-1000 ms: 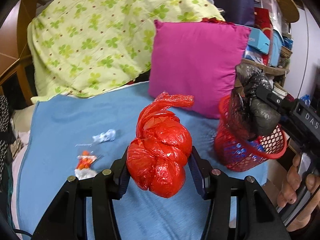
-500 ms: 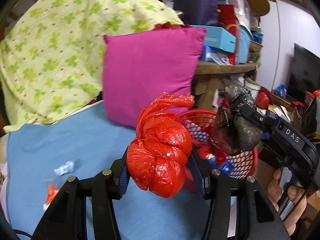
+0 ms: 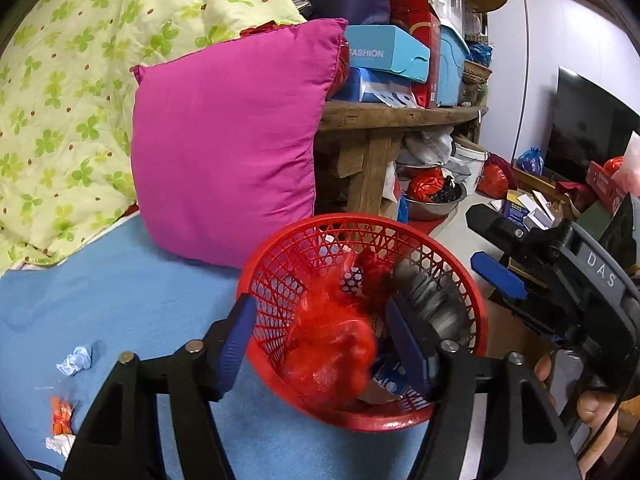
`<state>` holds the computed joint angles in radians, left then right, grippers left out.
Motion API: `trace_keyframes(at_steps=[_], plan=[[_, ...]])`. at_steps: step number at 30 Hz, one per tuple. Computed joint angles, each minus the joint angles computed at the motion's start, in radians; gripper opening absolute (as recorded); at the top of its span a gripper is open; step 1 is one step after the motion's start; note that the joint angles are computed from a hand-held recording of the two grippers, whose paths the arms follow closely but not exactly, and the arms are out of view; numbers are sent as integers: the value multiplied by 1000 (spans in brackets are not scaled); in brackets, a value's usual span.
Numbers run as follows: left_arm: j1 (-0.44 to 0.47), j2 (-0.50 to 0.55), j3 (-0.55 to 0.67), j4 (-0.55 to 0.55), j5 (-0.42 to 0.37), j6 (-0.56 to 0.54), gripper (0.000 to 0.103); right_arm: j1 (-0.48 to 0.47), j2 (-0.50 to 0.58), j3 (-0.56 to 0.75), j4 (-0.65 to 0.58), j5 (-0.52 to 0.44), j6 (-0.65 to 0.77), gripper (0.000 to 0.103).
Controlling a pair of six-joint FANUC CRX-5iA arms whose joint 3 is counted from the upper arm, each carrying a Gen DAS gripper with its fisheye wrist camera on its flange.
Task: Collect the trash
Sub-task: 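Open both grippers over the red mesh basket to drop the bags, then grasp the white tissue with the left gripper while right moves to the clear container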
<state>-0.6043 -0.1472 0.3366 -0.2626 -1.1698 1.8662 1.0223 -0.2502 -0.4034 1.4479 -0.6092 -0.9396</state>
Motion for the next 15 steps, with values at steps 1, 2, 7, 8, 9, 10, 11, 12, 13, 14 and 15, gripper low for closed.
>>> trace_keyframes(at_steps=[1, 2, 7, 8, 9, 10, 11, 12, 13, 14, 15], plan=[[-2, -2, -2, -3, 3, 1, 71, 0, -1, -1, 5, -3, -2, 67], [-2, -8, -9, -2, 9, -1, 71, 1, 0, 0, 7, -5, 0, 67], [-6, -80, -74, -45, 15, 39, 71, 57, 39, 55, -2, -87, 118, 67], [-8, -111, -103, -64, 14, 61, 71, 75, 53, 72, 14, -115, 153, 67], [-8, -126, -116, -77, 9, 74, 71, 89, 64, 85, 30, -134, 179, 67], [-10, -161, -145, -104, -4, 99, 72, 102, 75, 97, 49, -151, 203, 67], [-11, -184, -164, -123, -13, 119, 72, 120, 93, 115, 78, -173, 239, 67], [-8, -220, -194, -144, -27, 143, 72, 134, 108, 129, 96, -190, 264, 67], [-4, -247, -216, -159, -41, 159, 72, 145, 122, 142, 113, -199, 285, 67], [4, -286, -246, -182, -67, 181, 72, 154, 138, 157, 136, -194, 308, 67], [4, -312, -263, -207, -91, 200, 72, 159, 151, 170, 149, -181, 324, 67]])
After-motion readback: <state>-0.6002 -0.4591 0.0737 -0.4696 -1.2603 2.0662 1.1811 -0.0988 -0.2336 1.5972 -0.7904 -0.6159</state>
